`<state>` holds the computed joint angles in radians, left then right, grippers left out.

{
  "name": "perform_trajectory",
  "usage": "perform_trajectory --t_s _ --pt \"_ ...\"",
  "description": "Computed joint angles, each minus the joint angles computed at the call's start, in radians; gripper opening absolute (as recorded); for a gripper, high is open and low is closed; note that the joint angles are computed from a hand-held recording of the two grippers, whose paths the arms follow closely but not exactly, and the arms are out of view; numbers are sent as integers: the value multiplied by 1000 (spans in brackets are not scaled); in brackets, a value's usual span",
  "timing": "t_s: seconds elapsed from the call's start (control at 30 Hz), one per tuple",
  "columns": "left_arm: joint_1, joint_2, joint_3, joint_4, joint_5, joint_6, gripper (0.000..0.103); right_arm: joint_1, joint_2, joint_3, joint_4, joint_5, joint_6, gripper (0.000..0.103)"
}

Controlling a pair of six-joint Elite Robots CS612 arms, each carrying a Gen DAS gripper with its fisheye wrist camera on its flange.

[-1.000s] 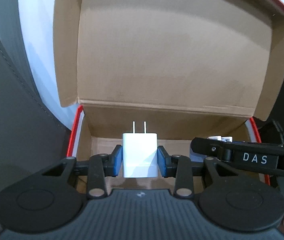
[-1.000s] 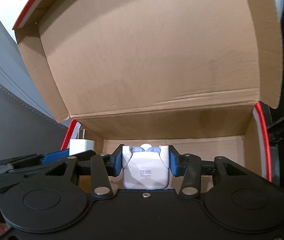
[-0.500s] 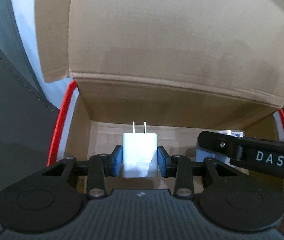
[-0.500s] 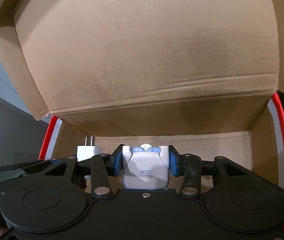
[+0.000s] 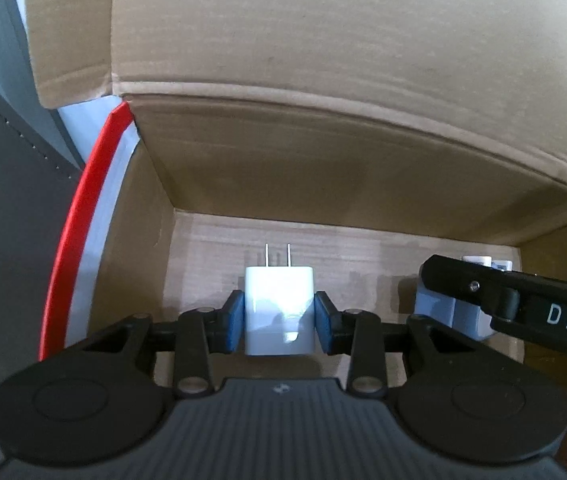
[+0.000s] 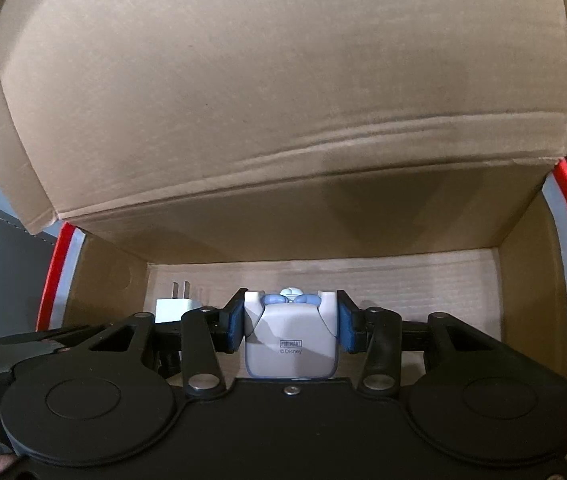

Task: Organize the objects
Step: 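Lower both chargers onto the box floor and open both tools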

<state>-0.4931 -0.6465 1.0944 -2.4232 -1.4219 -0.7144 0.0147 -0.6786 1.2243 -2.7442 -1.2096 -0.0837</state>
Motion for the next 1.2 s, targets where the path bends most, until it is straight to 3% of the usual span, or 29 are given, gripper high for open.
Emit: perform_trajectory --t_s 0.5,0.6,0.73,0.77,0.93,1.0,1.2 --pt "-9 -50 38 9 49 9 40 5 25 -30 10 11 12 45" --pt "-8 -68 66 -41 40 0 40 -1 21 -27 4 35 7 47" --pt "-7 -93 121 -180 6 12 45 -4 8 -15 -26 44 7 48" --pt "-7 -98 130 -200 0 16 47 -5 4 -12 -30 50 11 50" --pt "-17 -130 173 -281 36 61 56 -16 -23 11 -49 90 24 78" --pt "-20 -143 189 -306 38 60 61 -24 -35 25 -58 125 22 82" --pt "-29 -178 220 -298 64 71 72 -34 -71 62 -80 145 11 90"
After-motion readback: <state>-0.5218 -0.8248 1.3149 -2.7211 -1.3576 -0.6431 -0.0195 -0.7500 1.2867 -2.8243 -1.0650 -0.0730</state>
